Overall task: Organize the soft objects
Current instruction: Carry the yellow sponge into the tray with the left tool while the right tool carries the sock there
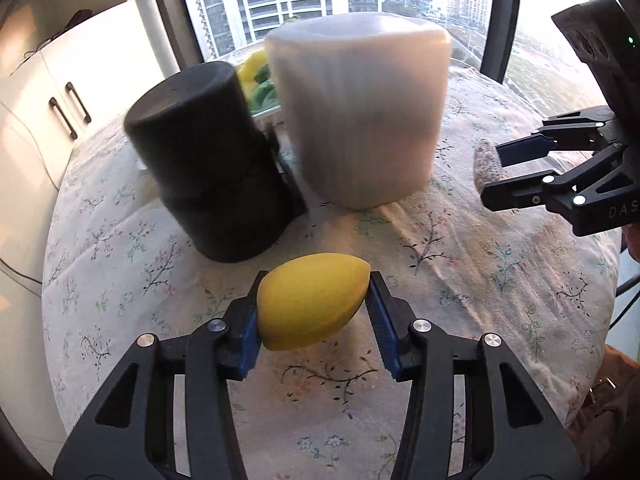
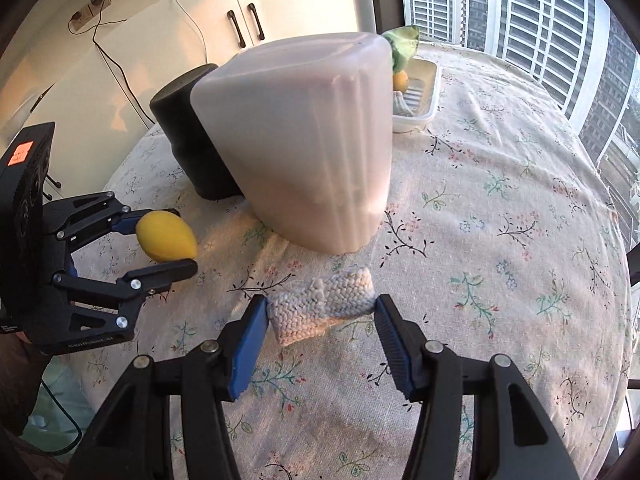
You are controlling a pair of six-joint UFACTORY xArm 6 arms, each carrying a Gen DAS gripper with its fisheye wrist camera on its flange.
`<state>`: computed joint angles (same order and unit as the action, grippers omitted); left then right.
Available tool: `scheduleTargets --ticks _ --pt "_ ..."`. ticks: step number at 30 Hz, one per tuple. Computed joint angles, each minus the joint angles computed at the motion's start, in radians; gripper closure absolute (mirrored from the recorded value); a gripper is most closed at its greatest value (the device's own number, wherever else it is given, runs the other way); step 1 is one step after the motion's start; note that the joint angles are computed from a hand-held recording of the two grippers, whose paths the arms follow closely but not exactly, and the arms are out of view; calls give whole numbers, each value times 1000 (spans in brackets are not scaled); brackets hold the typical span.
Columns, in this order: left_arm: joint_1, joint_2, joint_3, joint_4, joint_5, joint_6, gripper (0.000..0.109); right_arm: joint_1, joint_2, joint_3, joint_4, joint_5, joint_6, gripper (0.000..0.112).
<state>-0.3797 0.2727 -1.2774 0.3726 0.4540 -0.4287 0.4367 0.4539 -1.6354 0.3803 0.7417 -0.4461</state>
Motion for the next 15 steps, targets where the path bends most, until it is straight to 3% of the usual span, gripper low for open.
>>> scheduleTargets --ticks 9,15 --pt "94 -85 75 158 48 -156 64 -20 104 -151 -100 21 102 55" --pt "163 -93 75 150 52 -171 64 -49 192 -277 -164 49 160 55"
